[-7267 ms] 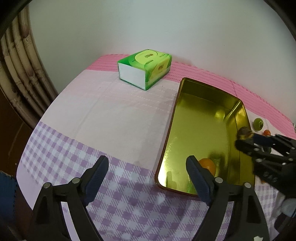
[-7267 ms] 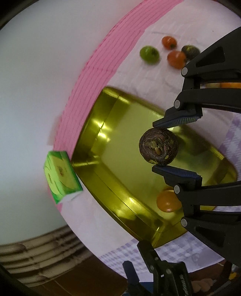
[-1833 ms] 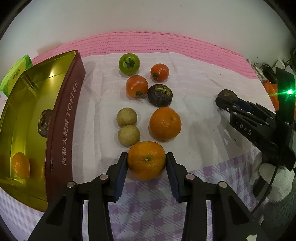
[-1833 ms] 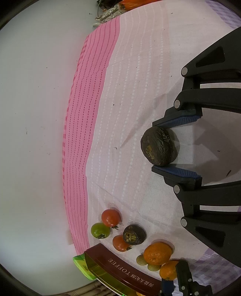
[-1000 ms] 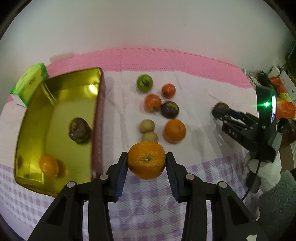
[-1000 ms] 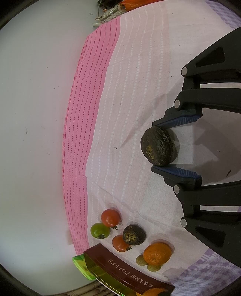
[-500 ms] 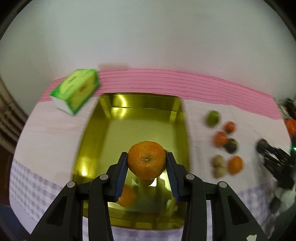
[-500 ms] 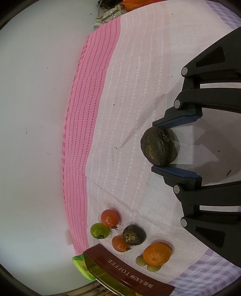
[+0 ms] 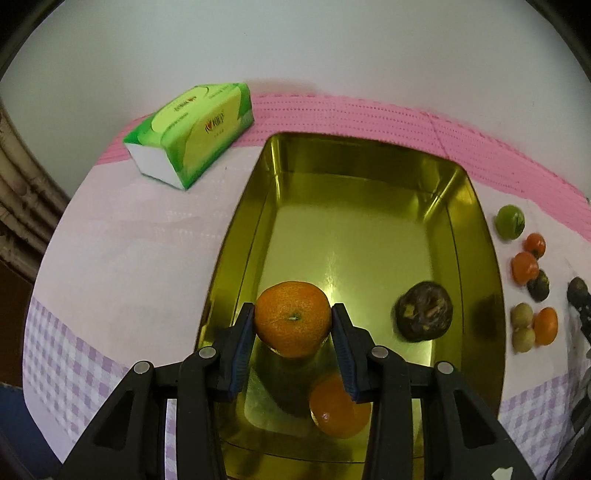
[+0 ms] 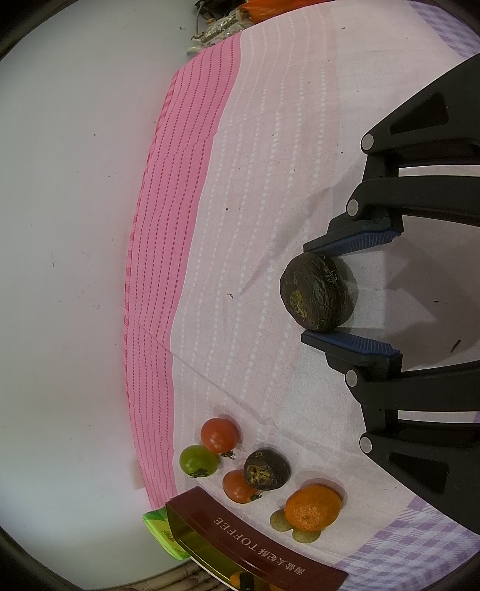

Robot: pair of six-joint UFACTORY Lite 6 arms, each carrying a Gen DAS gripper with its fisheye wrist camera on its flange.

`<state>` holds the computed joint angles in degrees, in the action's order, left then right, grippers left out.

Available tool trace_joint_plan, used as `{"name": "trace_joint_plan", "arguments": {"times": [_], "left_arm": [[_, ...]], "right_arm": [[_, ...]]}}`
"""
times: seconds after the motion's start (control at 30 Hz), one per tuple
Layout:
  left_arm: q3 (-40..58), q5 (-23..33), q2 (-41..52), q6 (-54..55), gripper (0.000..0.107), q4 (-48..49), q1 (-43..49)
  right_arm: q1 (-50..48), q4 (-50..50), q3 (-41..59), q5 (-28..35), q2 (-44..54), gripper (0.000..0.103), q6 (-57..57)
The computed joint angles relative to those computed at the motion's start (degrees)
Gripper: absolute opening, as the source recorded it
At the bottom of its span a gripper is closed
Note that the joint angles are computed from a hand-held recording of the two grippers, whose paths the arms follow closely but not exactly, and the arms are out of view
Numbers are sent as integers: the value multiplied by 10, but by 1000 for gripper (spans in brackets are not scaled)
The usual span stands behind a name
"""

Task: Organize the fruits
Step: 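Lower the orange into the tray beside the first orange and open the left gripper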

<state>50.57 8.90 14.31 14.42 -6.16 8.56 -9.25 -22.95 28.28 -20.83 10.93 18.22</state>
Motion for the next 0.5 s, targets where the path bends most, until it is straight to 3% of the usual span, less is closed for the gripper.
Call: {"name": "trace_joint_plan", "arguments": {"times": [0.5], "left_arm": [[-6, -7, 18, -54, 37, 58, -2]], "right_arm": [[-2, -2, 0, -1, 1, 41, 0]]}}
